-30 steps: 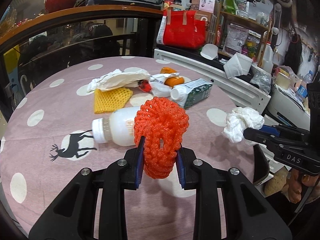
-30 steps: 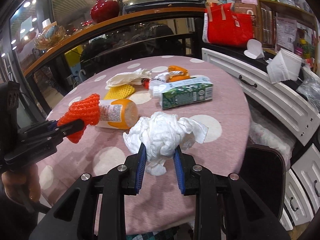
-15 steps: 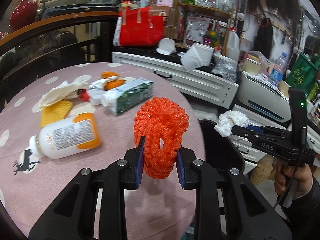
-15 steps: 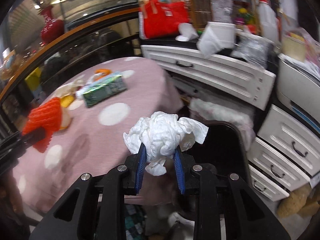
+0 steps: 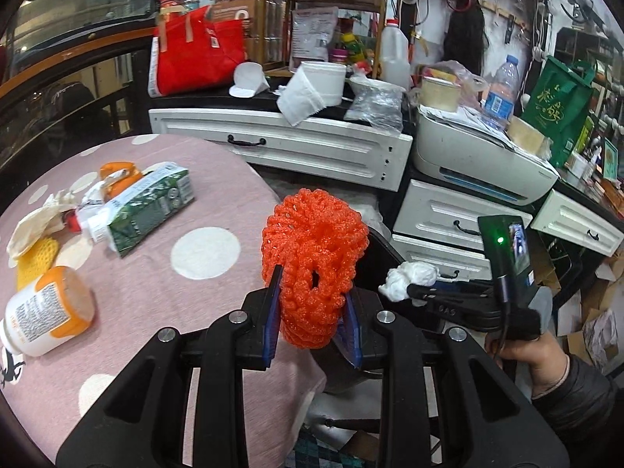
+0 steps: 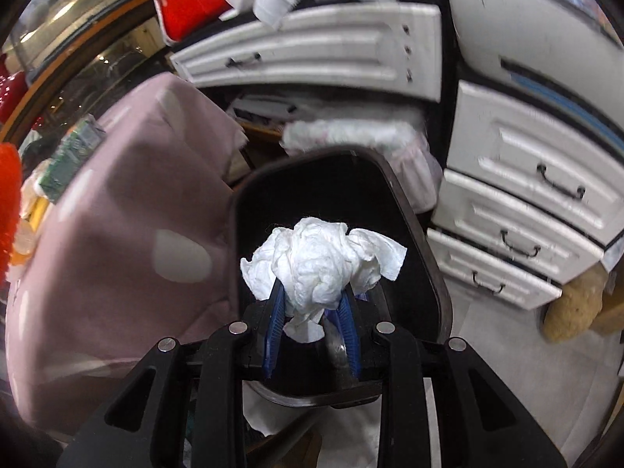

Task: Collect trash
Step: 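Carry the orange net and white tissue in both tools to the bin, then open both tools over the black bin, dropping net and tissue inside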

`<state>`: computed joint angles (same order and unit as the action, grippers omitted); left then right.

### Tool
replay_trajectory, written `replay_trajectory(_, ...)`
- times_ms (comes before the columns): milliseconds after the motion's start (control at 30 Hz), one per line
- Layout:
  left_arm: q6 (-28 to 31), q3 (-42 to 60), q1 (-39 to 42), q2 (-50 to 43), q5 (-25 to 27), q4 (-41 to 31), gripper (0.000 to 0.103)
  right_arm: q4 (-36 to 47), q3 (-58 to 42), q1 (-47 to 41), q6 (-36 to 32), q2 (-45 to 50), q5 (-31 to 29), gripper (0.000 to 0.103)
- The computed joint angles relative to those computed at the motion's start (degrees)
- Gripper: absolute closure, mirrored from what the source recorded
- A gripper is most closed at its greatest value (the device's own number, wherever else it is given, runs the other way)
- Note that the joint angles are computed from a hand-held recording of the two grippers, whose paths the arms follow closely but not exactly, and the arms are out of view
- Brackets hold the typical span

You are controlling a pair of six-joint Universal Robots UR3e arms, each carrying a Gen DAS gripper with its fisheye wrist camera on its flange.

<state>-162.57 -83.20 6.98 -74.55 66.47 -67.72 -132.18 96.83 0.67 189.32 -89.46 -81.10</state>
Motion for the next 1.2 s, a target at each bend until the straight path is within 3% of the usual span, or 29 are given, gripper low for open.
replay_trajectory(33, -0.38, 0.43, -1.12, -0.98, 0.8, 0.48, 0.075, -0.4, 0.7, -0.27, 0.51, 0.41, -0.16, 0.074)
replay_trajectory(100, -0.9, 1.13, -3.38, -3.11, 2.25, 1.34, 0.075, -0.7, 1.97, -1.0, 1.81, 0.72, -0.36, 0.06)
replay_trajectory(167, -1.48, 2.07, -5.45, -5.11, 3.54, 1.96, 0.075, -1.19, 3.37, -1.23, 3.52, 0.61, -2.08, 0.034)
replay_trajectory(633, -2.28, 4.7, -14.52, -13.39, 7.87, 4.51, 0.075, -5.89, 9.81, -3.19, 3.82, -7.72, -6.12, 0.027)
replay_trajectory(1200, -3.04, 15.3, -22.45, -29.06, 9.09, -1.36, 0.075, -5.75, 16.74, -10.4, 4.49, -20.26, -7.1, 0.023)
